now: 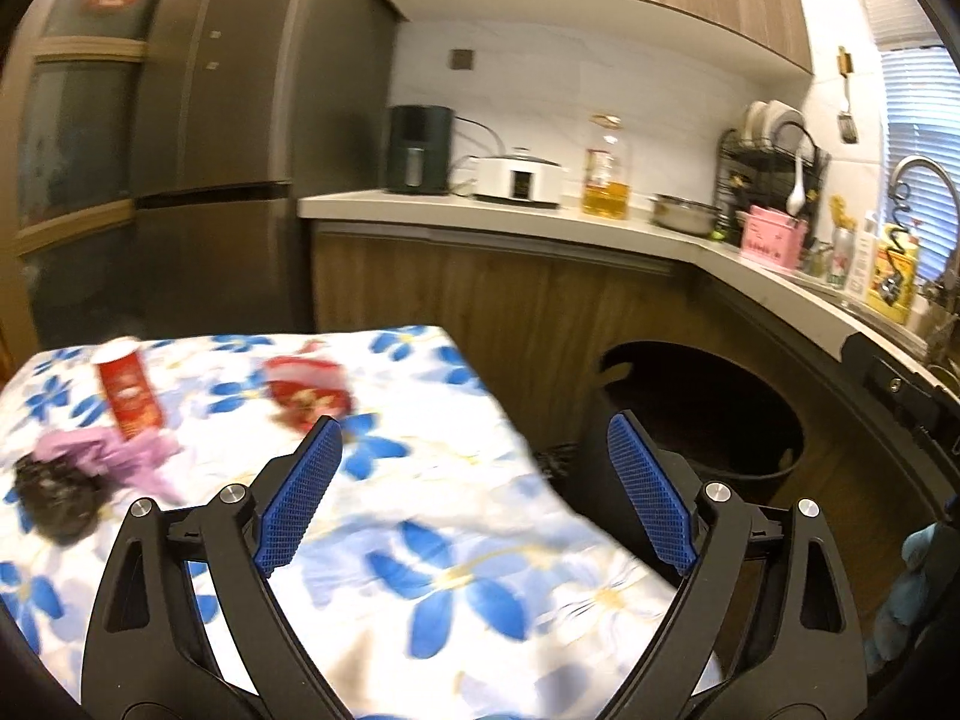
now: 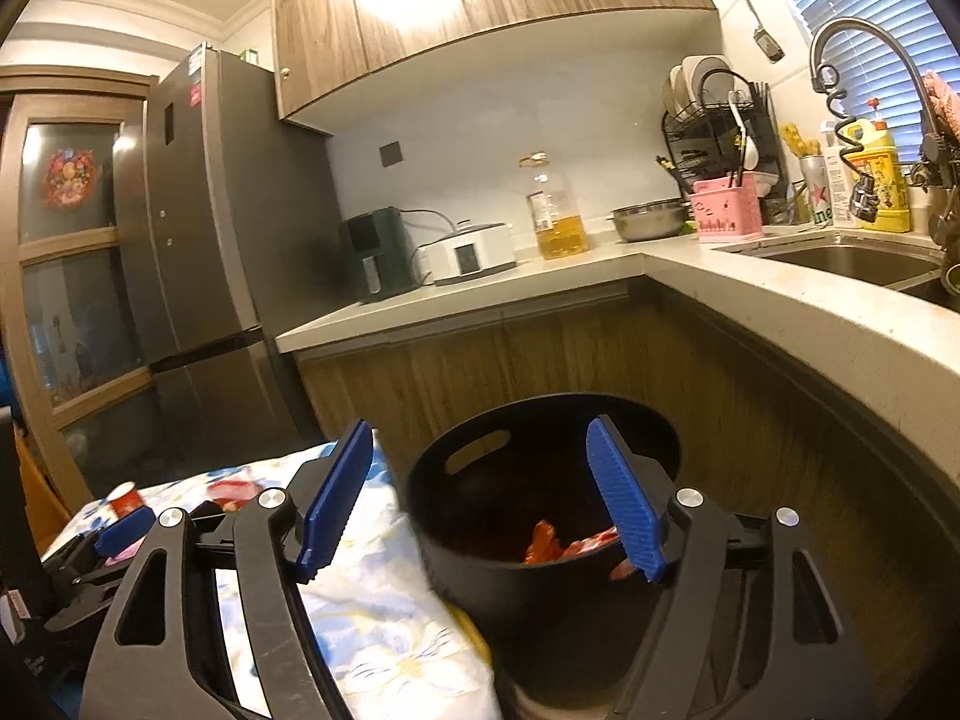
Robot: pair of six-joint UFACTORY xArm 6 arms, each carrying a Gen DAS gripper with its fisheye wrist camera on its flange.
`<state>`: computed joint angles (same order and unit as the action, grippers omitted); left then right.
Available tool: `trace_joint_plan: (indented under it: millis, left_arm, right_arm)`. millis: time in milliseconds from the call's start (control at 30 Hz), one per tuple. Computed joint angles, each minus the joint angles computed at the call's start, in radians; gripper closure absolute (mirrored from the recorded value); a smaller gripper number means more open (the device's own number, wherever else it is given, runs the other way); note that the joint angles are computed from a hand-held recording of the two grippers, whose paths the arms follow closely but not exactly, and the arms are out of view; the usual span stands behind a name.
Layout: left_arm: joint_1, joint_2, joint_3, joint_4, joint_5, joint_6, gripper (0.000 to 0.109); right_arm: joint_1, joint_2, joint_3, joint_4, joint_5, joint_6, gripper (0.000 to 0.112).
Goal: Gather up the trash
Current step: 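Move both open tools back over the table toward the black bag and glove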
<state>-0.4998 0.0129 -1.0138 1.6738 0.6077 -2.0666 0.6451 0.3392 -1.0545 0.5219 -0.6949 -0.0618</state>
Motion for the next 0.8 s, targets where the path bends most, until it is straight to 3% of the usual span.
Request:
trace_joint_plan:
  millis: [200, 400, 800]
  left_arm:
    - [-0.014, -0.157, 0.177, -0.018, 0.116, -0.042, 0.02]
    - [0.001, -0.3, 0.32, -0.054, 0.17, -0.047, 0.02]
    - [0.135, -0.584, 0.594, -0.158, 0.231, -0.013, 0.02]
  right_arm:
    - [0.06, -0.011, 0.018, -0.01, -0.006, 0.003, 0.04]
    - [0.126, 0.003, 0.0, -0.001, 0.0, -0.004, 0.04]
    - [0.239, 0.122, -0.181, -0.026, 0.111, -0.041, 0.04]
